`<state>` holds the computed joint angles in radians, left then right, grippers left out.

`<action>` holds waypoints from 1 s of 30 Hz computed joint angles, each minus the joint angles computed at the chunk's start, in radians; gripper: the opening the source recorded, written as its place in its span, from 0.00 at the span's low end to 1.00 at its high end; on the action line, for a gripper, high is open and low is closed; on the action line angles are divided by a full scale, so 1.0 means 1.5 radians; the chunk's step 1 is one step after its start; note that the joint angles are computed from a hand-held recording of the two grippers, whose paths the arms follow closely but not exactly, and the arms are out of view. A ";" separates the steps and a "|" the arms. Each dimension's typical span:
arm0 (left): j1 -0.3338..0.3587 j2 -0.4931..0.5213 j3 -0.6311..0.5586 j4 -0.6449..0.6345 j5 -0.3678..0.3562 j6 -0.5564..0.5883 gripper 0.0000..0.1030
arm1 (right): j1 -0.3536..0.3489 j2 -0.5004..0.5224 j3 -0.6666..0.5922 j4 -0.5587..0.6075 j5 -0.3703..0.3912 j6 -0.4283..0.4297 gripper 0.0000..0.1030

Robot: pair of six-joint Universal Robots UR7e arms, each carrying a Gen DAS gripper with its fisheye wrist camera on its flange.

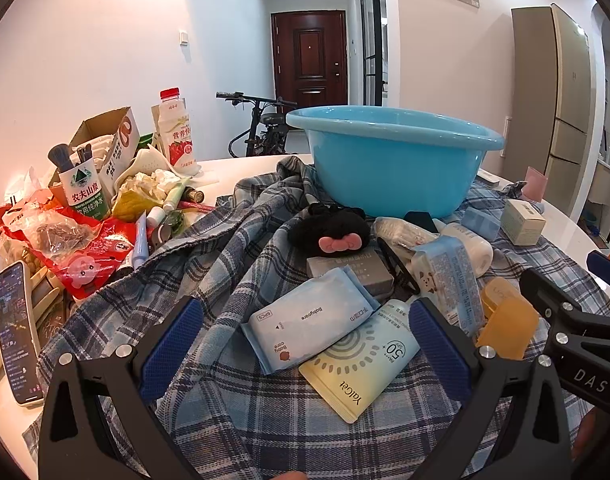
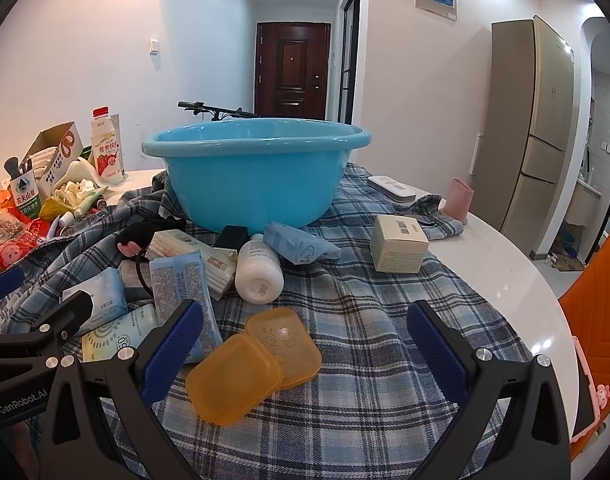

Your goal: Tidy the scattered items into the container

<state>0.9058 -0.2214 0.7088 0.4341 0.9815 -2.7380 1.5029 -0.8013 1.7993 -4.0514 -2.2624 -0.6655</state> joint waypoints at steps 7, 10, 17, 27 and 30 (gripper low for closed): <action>0.000 0.000 -0.001 0.001 -0.001 -0.001 1.00 | 0.001 0.000 0.000 -0.001 -0.001 0.000 1.00; 0.000 0.000 -0.001 0.001 0.000 0.000 1.00 | 0.000 0.000 0.000 -0.002 0.001 0.000 1.00; 0.000 0.001 -0.002 0.003 -0.001 -0.002 1.00 | 0.002 -0.001 0.000 -0.002 -0.001 0.000 1.00; 0.000 0.001 -0.002 0.002 -0.003 -0.001 1.00 | 0.003 0.001 -0.003 -0.003 -0.001 0.000 1.00; 0.000 -0.001 0.002 -0.004 -0.003 0.002 1.00 | 0.002 0.001 -0.003 -0.004 -0.001 -0.001 1.00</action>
